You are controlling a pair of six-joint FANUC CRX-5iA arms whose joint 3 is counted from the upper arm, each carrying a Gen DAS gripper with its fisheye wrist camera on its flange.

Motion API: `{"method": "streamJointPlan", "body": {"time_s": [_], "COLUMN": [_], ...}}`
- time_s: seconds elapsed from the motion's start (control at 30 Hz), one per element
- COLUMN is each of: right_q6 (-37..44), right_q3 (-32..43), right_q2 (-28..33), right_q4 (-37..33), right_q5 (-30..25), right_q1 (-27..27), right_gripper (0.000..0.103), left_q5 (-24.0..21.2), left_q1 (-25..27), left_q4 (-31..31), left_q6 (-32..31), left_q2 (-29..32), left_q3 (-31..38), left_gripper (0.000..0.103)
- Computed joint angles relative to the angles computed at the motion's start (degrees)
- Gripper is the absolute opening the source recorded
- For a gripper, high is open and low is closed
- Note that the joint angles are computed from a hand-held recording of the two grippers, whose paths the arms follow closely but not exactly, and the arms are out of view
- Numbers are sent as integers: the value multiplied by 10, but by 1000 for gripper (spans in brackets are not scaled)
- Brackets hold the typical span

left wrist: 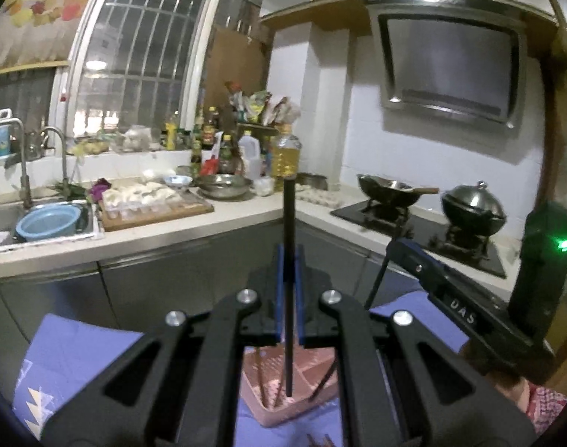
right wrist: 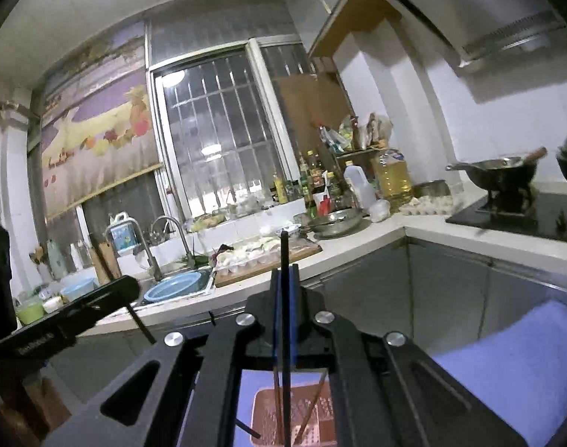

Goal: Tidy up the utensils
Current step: 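Lift both chopsticks and carry them over the pink holder, then drop the chopsticks into the pink holder by opening both tools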

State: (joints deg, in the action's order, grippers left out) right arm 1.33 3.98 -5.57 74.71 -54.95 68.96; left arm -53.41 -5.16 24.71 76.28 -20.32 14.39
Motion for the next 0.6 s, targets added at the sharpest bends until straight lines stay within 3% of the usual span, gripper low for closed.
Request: {"method": "streamJointPlan", "body": {"time_s": [0.3,0.4,0.47,0.5,0.53,0.57,0.6], "right_q6": [41,75,86,77,67,58,41], "right_q3": [12,24,32,27,21,16,7], "right_q2": [29,37,44,42,38,34,27], "right_q4": [-86,-150,-186,-189,-193,-193,-183], "right_q5": [25,19,4,4,7,8,11], "right_q1": [-28,-27,-25,-23,-23,-21,-18], "right_gripper": [4,4,6,10,21,28,42], "left_q5": [-22,-41,-57,-67,-69,-67,-59], "left_q1": [-17,-26,-38,-44,-46,-49,-49], "left_q4": [-41,-59,-88,-102,-111,-122,-124], "left_q6": [17,30,49,60,69,82,87], "left_q2": [43,51,58,60,58,53,44], "left_q3": [-18,-25,-17,-11,-11,-10,-14], "left_gripper": [5,5,12,25,36,38,38]}}
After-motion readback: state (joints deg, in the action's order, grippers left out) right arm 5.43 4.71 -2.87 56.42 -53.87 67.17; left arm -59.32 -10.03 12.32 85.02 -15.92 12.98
